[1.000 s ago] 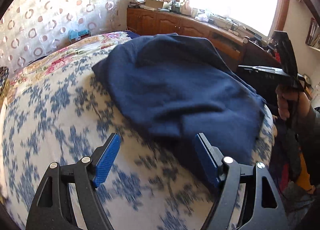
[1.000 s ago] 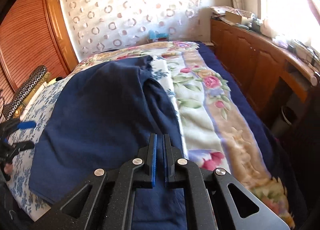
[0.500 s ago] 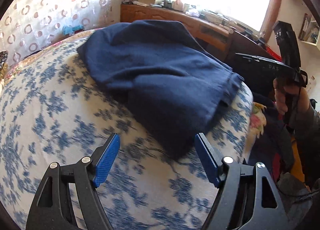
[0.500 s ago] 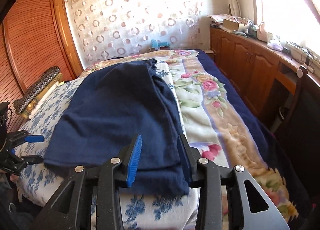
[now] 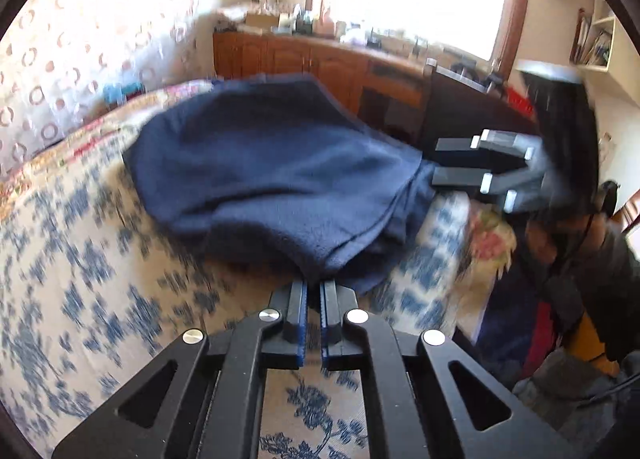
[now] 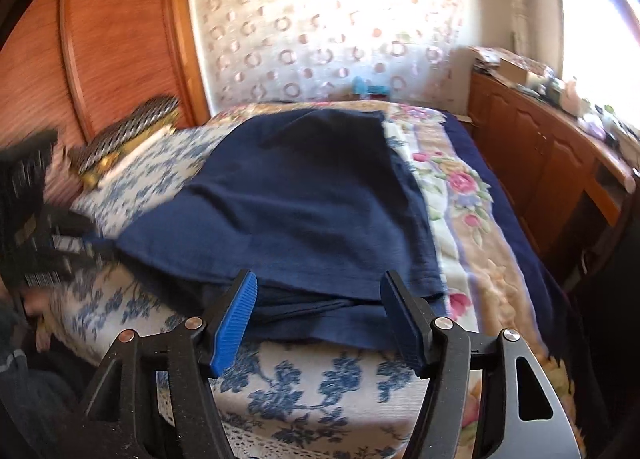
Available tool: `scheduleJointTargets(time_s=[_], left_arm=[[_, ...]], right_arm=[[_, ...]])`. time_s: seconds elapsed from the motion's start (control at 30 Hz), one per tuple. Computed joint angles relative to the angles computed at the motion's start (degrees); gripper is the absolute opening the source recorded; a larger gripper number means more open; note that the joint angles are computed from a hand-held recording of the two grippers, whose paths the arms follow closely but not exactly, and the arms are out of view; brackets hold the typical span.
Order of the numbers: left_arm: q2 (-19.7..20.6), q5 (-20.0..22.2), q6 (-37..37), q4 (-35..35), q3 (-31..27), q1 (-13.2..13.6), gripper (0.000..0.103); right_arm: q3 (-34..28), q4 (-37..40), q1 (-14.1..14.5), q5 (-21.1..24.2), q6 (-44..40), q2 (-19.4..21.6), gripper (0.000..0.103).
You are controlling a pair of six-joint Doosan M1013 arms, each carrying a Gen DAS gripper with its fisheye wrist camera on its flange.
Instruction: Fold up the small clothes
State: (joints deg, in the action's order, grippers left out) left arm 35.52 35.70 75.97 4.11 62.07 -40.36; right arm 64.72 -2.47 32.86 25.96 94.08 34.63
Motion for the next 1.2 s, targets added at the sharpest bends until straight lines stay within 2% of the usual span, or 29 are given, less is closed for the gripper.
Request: scheduleJointTargets(time_s=[0.1, 0.33, 0.43, 0.5, 0.53, 0.63, 0.8, 0.9, 0.97, 1.03, 1.07, 1.1, 1.13, 1.2], left_arm=[[-0.23, -1.27, -1.03, 1.82, -1.09, 0.08, 0.005], [1.61, -0.51, -1.33, 3.28, -6.21, 0.64, 0.005], [2.24, -0.12, -1.42, 3.69, -7.67, 0.81, 0.005], [2.58, -0.14, -1.67, 3.68, -8.28, 1.04, 0.005], [2.64, -0.21, -1.85, 3.74, -8.38, 1.14, 0.005], [3.07, -0.28, -1.74, 3.44, -9.26, 1.54, 0.005], [3.4, -1.66, -1.11, 1.03, -9.71, 2.56, 0.005], [3.2, -2.75, -1.0, -0.23, -9.18, 3.2, 0.005], [3.1, -3.22, -0.63, -1.23, -8.98, 3.57, 0.005], [3.18, -3.63, -0.9, -1.54, -9.15, 4.09, 0.005], [3.29, -3.83, -1.1, -1.69, -9.41, 4.41, 0.005], [3.37, -3.99, -1.33, -1.72, -9.56, 4.67, 0.005], [3.59, -3.98, -2.05, -1.23, -10.01, 4.98, 0.005], [4.11, -3.83, -3.79, 0.0, -11.01, 5.6, 0.005]], right_arm=[[-0.43, 3.24, 0.12, 0.89, -6.44, 0.08, 0.071], [-1.92, 1.71, 0.1, 3.09, -10.05, 0.73, 0.078], [-3.39, -3.75, 0.72, 4.87, -7.12, 1.68, 0.079], [-4.59, -13.53, 1.14, 6.26, -0.13, 2.46, 0.079], [-4.89, -15.28, 1.13, 6.39, 0.61, 2.63, 0.079], [-6.89, -13.86, 0.68, 8.52, -1.97, 3.67, 0.08], [-10.91, -16.65, 0.5, 13.05, -4.26, 6.25, 0.08], [-12.19, -16.29, -0.22, 13.36, -5.22, 6.66, 0.08], [-13.33, -12.99, -1.06, 12.84, -7.76, 6.85, 0.073], [-15.7, -7.52, -1.8, 13.09, -12.17, 7.65, 0.041], [-16.86, -6.18, -2.04, 13.04, -13.67, 8.05, 0.032], [-18.92, -5.08, -2.16, 13.56, -15.26, 8.86, 0.016], [-20.88, -5.06, -2.13, 13.93, -16.07, 9.7, 0.012], [-25.94, -6.55, -1.85, 14.71, -16.73, 11.9, 0.01]])
